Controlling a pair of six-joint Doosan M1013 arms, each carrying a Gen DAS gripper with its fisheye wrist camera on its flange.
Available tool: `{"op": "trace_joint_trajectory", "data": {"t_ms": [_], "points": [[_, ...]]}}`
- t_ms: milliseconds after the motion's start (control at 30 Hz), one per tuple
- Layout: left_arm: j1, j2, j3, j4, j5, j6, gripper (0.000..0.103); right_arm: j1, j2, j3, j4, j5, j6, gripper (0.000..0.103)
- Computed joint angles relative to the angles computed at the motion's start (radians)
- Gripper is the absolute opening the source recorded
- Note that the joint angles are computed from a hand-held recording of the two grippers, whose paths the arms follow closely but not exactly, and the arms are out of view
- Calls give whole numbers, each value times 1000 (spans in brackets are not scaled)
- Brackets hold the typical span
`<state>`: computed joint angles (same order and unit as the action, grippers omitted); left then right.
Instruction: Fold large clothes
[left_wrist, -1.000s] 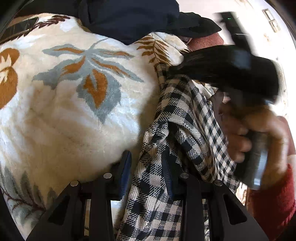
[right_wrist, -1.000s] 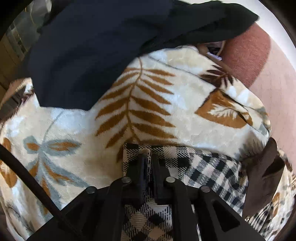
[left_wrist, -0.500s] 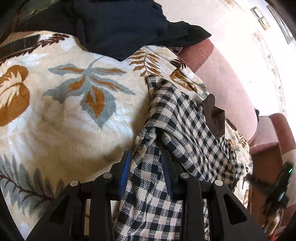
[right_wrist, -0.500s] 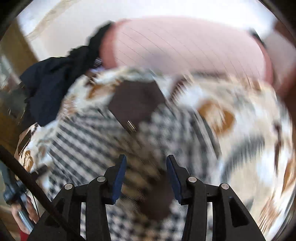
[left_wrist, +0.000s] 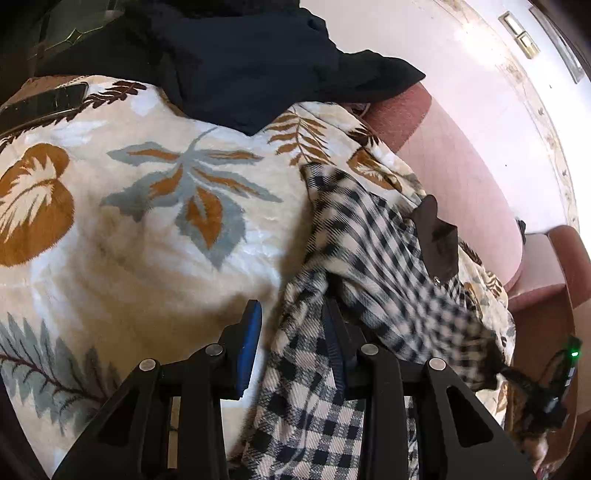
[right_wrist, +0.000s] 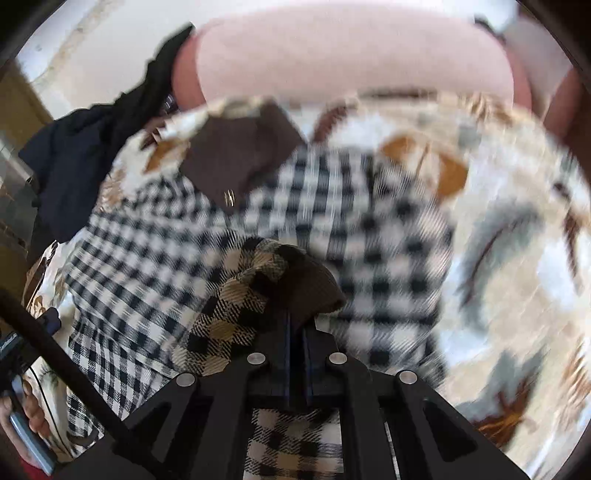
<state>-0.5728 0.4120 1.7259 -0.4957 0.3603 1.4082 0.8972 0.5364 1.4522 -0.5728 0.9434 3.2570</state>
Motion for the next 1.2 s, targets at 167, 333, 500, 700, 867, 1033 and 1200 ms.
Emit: {"op": "trace_joint_trajectory", "data": {"t_ms": [167, 333, 500, 700, 867, 1033, 1200], "points": [[-2, 9, -11, 47, 22, -41, 32, -9, -15, -8, -69, 156, 83, 5], [-9, 18, -23, 111, 46, -86, 34, -51, 42, -56, 58, 288, -11, 9], [2, 23, -27, 65, 54, -69, 35, 28, 84, -147, -166, 488, 96, 44], [15, 7, -19, 55, 42, -58, 35, 26, 135, -243, -145, 252, -101, 41], [15, -29, 6, 424, -30, -417, 41, 9, 235, -381, 2, 74, -278, 35], [38, -32, 9, 414, -34, -445, 42, 21, 362, -571, 100, 88, -425, 26], [43, -31, 10, 390, -32, -418, 42, 53, 437, -710, 222, 78, -701, 26]]}}
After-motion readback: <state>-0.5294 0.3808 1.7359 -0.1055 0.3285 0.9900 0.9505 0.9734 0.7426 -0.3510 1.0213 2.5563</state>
